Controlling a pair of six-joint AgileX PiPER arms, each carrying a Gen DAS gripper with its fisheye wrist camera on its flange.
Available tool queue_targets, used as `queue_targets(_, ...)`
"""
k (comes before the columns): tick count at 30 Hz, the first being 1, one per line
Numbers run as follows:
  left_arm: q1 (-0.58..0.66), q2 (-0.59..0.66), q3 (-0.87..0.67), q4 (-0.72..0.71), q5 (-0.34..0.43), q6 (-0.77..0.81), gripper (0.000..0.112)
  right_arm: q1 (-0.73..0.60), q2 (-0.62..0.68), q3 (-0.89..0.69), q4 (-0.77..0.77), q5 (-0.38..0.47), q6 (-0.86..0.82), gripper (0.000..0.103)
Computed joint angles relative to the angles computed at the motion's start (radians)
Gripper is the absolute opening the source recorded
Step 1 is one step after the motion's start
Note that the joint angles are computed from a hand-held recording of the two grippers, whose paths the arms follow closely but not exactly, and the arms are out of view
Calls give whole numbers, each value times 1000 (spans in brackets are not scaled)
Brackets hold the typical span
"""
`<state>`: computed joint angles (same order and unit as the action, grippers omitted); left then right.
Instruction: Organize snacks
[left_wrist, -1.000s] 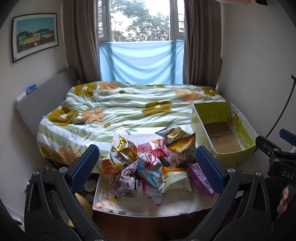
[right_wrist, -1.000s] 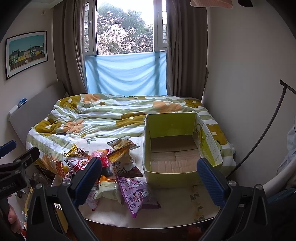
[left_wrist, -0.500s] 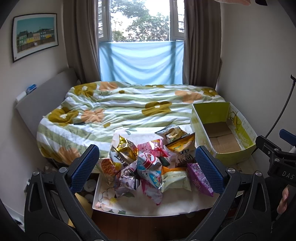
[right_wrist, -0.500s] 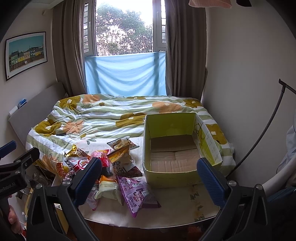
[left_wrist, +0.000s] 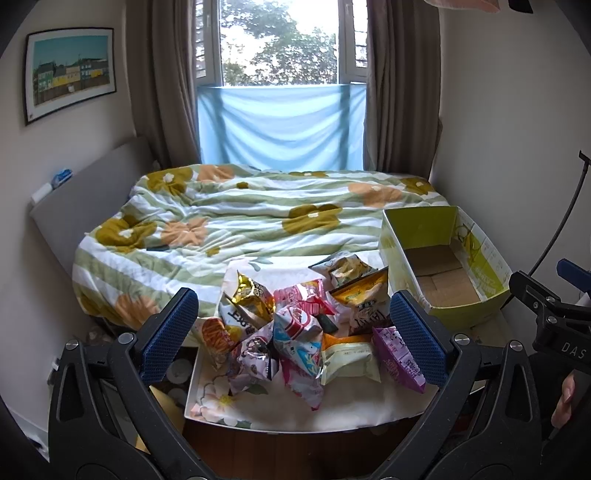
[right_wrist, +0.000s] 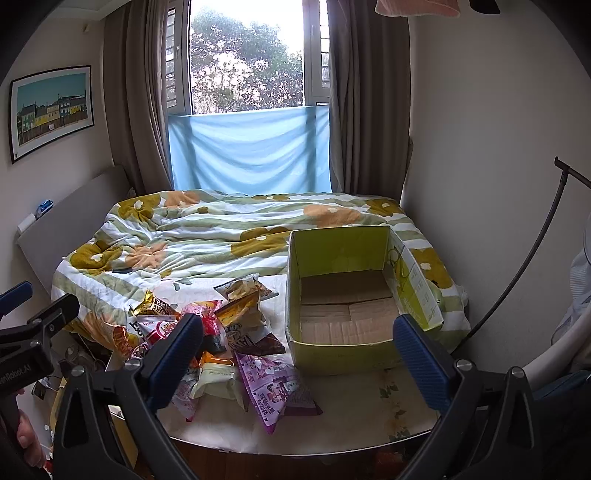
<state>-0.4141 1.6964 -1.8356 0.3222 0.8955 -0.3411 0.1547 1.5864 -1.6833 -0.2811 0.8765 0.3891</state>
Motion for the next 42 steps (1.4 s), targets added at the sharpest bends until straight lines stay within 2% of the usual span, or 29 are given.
queue_targets(15, 6, 1, -2, -14, 4, 8, 102, 8, 4, -15, -16, 12, 13, 102)
queue_targets(20, 44, 37, -44, -120, 52, 81, 102, -6, 3, -1, 28, 6, -16, 102)
queue_targets(26, 82, 52, 86, -236, -5, 141, 102, -44, -2, 135, 124, -84, -104, 102)
queue_targets(30, 77, 71, 187, -246, -62, 81, 102, -104, 38, 192, 282, -136, -257, 102)
queue_targets(36, 47, 127, 252, -119, -126, -126, 102, -153, 143, 213, 454, -169, -510, 102)
queue_targets(42, 27, 246, 194, 55, -144, -331, 102, -178, 263, 201, 579, -190, -716, 102)
